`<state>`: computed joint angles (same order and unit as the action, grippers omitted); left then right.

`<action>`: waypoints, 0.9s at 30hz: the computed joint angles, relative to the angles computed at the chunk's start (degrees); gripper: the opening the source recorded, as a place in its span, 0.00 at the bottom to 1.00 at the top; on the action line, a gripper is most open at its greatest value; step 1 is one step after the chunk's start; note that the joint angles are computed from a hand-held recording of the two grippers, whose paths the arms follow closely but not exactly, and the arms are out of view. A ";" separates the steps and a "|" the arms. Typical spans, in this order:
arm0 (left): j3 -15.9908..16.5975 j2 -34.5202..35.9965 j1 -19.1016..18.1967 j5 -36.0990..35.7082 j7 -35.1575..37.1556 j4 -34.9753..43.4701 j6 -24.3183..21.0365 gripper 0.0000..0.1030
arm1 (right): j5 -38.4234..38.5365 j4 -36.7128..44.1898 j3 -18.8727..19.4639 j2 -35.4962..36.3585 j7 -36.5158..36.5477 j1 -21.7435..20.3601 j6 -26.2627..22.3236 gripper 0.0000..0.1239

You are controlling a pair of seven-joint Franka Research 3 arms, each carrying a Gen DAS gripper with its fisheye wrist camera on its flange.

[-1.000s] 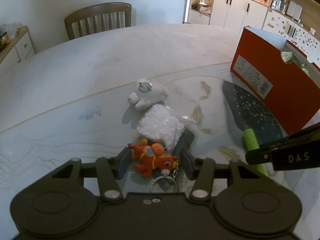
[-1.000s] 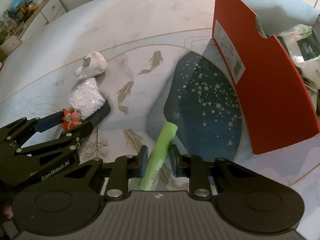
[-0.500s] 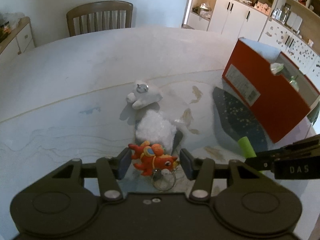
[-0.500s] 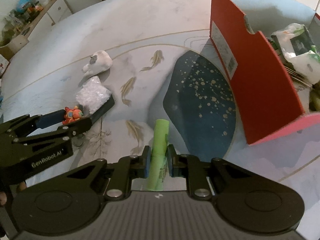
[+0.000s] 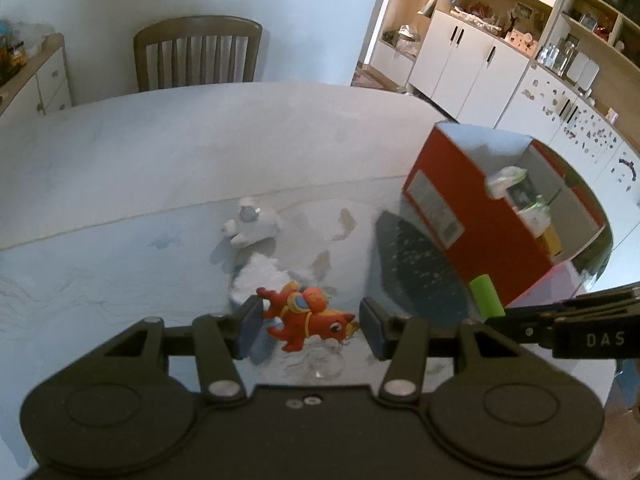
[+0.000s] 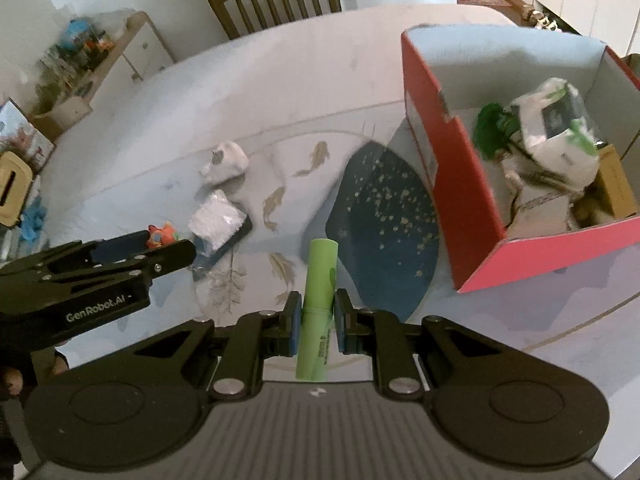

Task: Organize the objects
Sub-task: 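Carry the green tube and orange toy in both tools into the red shoebox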

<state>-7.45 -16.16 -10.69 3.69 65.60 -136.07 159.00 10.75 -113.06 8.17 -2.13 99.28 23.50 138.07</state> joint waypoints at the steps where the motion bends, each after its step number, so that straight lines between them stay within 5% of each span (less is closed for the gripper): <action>1: -0.37 -0.01 0.06 0.24 -0.48 0.50 -0.33 0.50 | 0.45 0.02 -0.22 -0.47 -0.48 -0.16 -0.30 0.13; 27: -7.06 16.70 -4.38 12.98 -12.98 24.73 -6.31 0.50 | 7.67 0.23 -6.01 -4.96 -13.37 -9.65 1.13 0.13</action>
<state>-14.51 0.54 -15.07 16.67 52.62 -111.34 152.68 18.42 -112.83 2.16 -7.09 85.92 13.86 139.20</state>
